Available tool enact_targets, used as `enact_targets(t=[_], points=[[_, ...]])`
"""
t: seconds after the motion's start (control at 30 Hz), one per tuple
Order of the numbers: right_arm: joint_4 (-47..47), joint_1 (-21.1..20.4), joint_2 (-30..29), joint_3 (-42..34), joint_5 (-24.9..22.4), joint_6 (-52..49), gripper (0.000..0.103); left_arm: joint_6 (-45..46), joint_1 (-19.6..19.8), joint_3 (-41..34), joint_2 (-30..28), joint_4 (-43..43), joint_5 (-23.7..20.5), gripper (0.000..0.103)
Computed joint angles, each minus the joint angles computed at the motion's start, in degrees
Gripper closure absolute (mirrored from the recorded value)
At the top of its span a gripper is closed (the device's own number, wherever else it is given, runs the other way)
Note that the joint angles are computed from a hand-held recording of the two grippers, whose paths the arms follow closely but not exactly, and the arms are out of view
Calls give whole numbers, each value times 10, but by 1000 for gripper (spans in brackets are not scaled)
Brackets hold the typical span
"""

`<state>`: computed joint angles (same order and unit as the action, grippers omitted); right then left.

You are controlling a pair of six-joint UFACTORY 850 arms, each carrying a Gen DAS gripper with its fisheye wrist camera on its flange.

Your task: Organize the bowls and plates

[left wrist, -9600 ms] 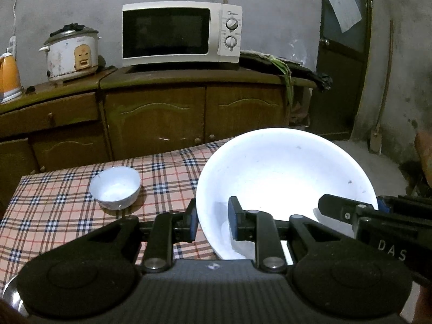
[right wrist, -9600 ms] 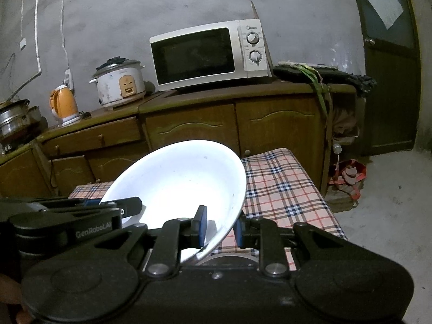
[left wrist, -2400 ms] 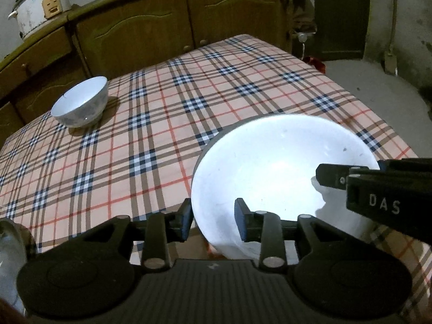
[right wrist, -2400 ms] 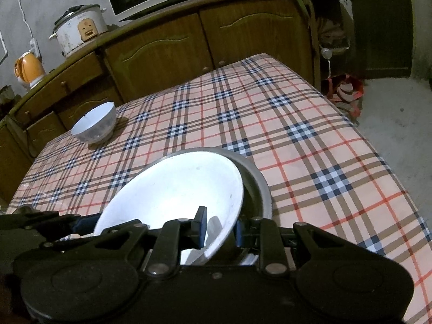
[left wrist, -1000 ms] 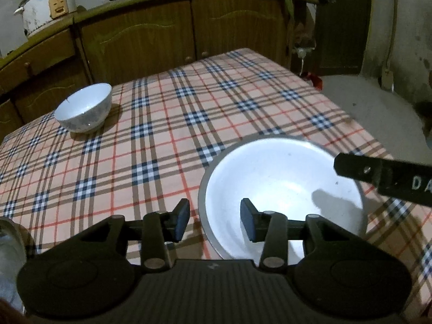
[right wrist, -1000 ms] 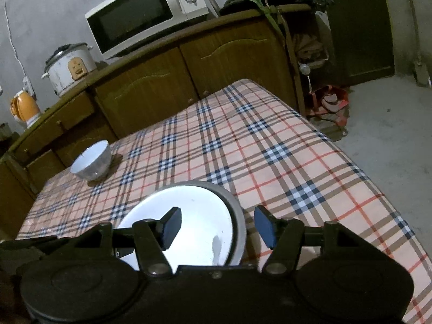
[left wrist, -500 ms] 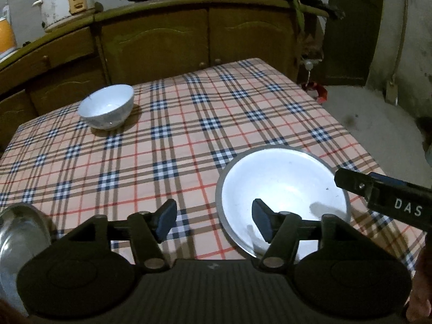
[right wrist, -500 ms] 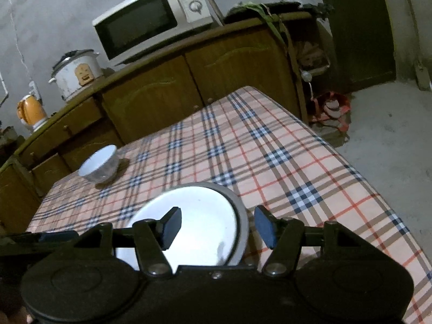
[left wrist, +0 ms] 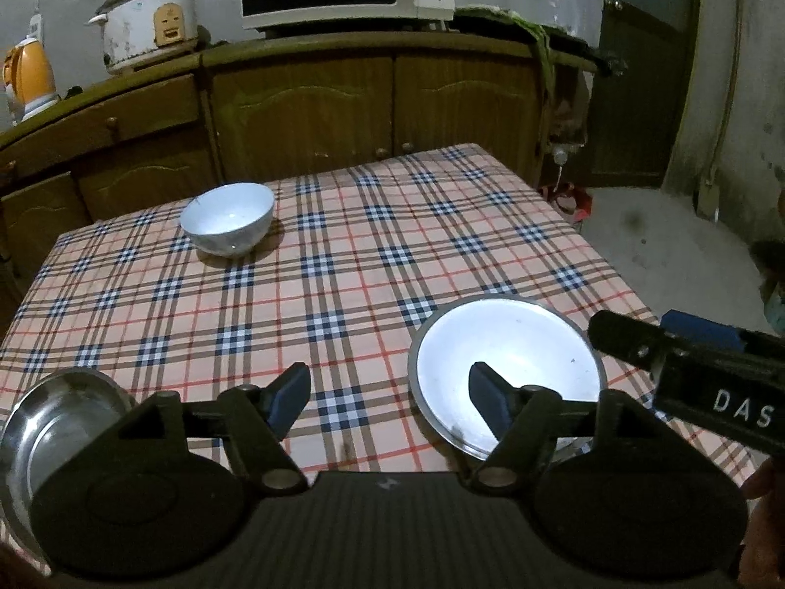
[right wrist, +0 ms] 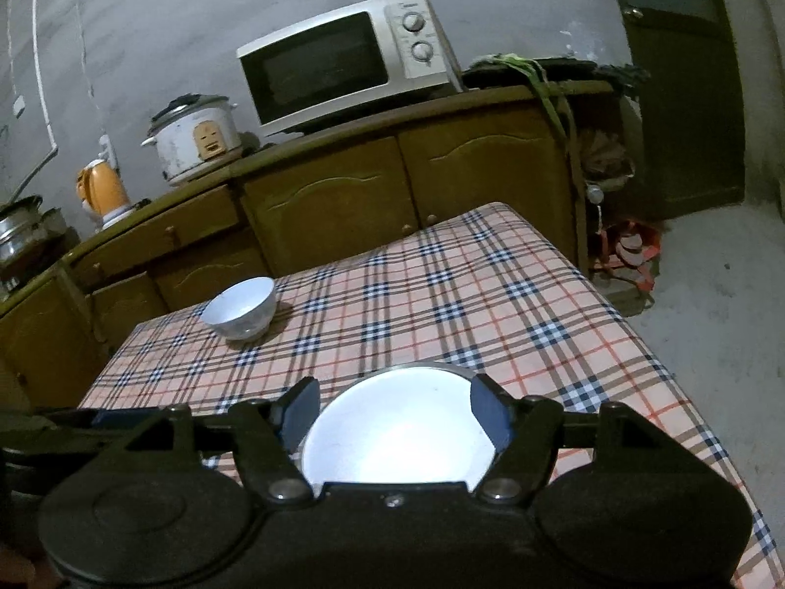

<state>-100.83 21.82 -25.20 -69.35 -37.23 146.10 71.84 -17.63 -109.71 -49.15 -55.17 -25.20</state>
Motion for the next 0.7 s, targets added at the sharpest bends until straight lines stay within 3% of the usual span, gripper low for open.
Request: enact_targets(t=[0.7], points=[[58,26,-40,-92,12,-124,22,3,29,1,12,-27,24,27]])
